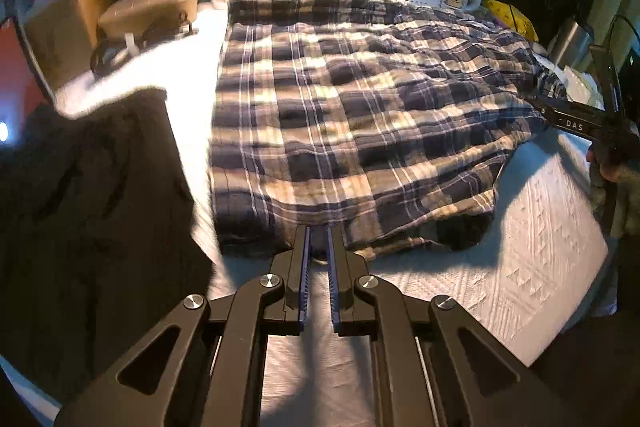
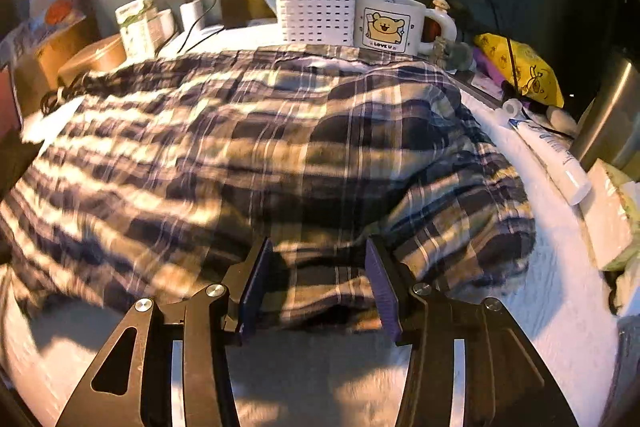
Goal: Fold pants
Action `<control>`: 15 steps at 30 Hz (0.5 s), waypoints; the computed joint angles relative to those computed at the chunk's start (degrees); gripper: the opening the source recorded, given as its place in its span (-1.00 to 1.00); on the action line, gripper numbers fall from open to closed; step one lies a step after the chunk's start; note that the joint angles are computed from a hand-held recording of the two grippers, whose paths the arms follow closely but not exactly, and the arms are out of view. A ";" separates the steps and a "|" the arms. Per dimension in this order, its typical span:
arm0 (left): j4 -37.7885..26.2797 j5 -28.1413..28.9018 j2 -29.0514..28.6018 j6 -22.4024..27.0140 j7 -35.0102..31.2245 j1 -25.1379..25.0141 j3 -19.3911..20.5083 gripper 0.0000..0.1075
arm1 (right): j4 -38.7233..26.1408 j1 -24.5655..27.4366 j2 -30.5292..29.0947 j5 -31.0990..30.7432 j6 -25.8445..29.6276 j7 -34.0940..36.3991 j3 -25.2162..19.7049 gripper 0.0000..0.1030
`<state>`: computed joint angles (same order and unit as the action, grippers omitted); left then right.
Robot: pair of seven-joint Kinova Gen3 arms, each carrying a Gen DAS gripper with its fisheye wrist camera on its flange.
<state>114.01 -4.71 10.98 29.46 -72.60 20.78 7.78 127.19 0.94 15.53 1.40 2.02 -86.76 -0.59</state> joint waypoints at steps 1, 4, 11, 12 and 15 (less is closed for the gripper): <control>-1.09 -1.33 -0.33 0.48 -0.93 0.86 -0.94 -0.86 | -0.06 1.19 -0.33 -0.80 0.79 0.80 -0.88 -0.04; -5.04 -6.80 0.39 0.38 -0.69 1.65 -2.01 -0.86 | -0.05 7.42 -1.88 -1.84 2.00 1.66 -6.01 -0.03; -16.68 -3.47 8.02 -2.37 -10.26 -2.67 0.49 -0.86 | -0.80 15.96 -5.01 -3.82 -1.04 3.31 -13.79 -0.03; -18.28 -2.78 9.33 -1.89 -11.01 -2.57 0.22 -0.86 | -1.55 16.79 -4.63 -3.76 -1.07 3.31 -14.72 -0.03; -24.86 1.82 15.22 0.32 -14.44 -4.46 1.46 -0.86 | -4.43 16.25 -2.55 -3.45 -0.79 3.00 -14.71 -0.03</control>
